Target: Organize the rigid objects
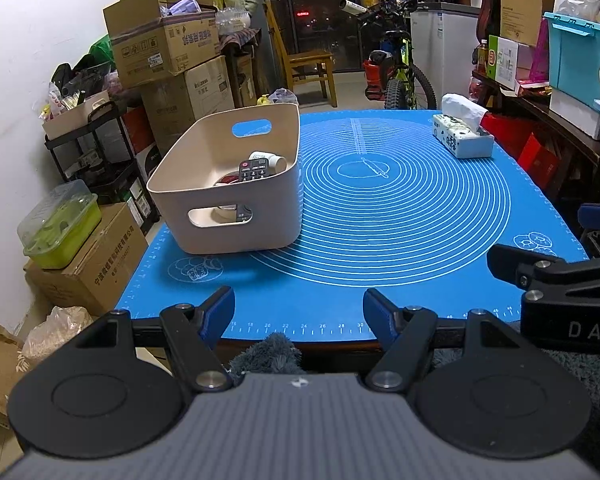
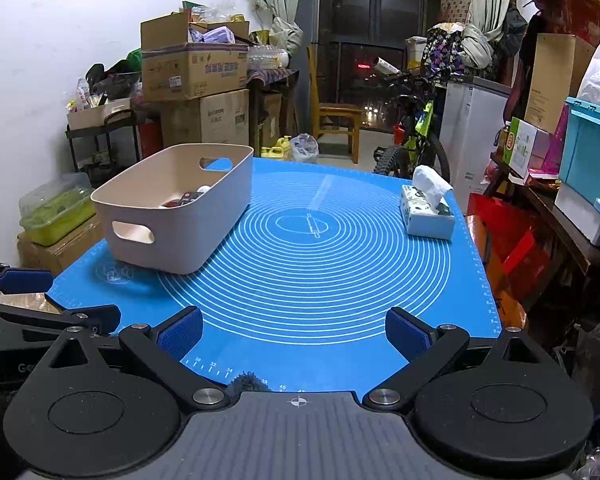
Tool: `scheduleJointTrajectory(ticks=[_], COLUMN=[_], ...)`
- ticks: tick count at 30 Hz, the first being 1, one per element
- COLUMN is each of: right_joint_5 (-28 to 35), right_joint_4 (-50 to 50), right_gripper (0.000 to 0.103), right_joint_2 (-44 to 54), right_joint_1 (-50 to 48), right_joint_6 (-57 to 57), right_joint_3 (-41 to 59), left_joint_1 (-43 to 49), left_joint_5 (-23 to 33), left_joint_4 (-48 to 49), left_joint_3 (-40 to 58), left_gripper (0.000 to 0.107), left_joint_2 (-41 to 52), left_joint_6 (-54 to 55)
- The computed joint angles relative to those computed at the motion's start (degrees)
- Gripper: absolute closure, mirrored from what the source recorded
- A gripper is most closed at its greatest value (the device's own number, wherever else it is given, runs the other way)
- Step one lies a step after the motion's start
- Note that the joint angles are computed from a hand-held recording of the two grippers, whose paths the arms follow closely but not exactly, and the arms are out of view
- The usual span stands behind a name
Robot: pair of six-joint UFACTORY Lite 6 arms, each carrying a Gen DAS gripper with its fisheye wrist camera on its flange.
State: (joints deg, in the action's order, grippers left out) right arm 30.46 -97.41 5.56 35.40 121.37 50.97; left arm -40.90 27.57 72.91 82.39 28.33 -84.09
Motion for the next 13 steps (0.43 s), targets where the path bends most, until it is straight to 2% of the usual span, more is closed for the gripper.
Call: scheduleJointTrajectory(ticks=[13], right_joint_5=[-0.2], right_joint_4=[0.4], right_gripper=[0.005], right_joint_2=[-0.1], right_joint_1=[-0.2], right_joint_6=[-0.6], right_joint_3=[0.2], left_joint_1=[0.2], left_joint_5=[-0.2], left_joint_4=[-1.1], left_joint_3=[0.3], left_gripper=[0.035], left_joint_2=[0.1], left_joint_6=[1.2])
